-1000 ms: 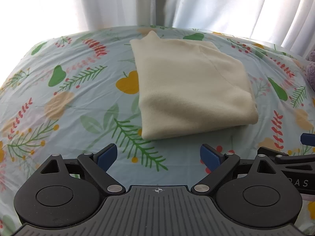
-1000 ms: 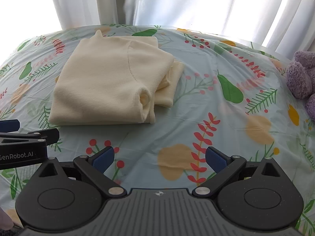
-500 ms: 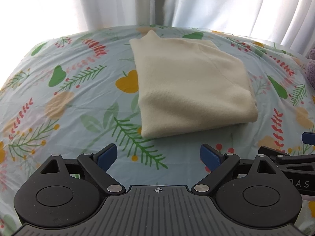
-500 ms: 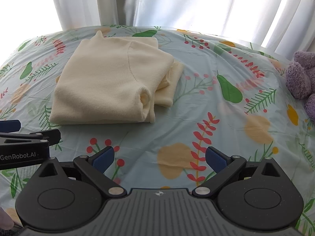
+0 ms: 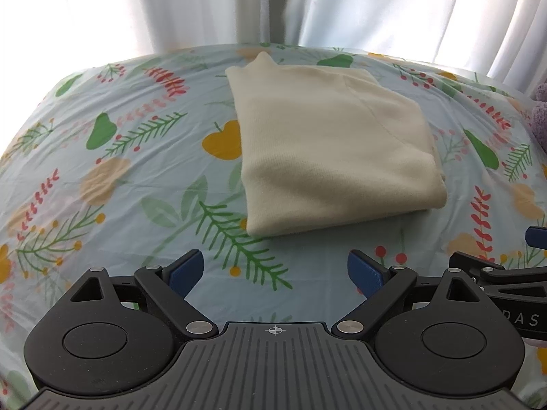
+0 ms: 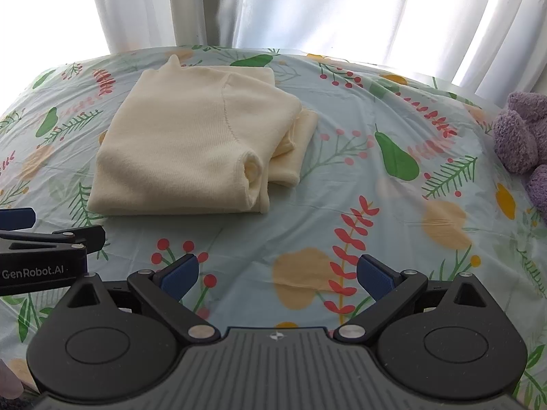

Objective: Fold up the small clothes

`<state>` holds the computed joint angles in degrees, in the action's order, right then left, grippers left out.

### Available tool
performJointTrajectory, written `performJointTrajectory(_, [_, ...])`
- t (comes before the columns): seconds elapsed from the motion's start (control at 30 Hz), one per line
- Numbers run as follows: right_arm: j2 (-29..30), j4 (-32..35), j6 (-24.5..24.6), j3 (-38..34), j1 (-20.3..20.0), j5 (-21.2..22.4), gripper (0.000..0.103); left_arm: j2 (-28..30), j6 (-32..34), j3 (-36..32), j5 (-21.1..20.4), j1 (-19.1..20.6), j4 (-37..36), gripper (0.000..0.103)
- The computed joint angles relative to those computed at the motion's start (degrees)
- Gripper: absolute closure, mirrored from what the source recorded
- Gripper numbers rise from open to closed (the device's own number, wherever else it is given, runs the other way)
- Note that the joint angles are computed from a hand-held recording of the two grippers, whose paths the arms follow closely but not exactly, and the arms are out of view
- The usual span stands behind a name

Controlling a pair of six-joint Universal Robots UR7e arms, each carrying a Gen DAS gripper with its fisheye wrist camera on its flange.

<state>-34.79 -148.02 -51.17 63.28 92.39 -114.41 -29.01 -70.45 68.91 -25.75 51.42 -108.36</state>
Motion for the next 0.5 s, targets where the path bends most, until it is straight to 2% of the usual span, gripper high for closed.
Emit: performJointTrajectory(0.5, [-0.2,-0.85,-0.58,0.7,0.16,-0.1,0.004,-0.15,0.56,0.5,0.49,-0.06,-0.41,0.008])
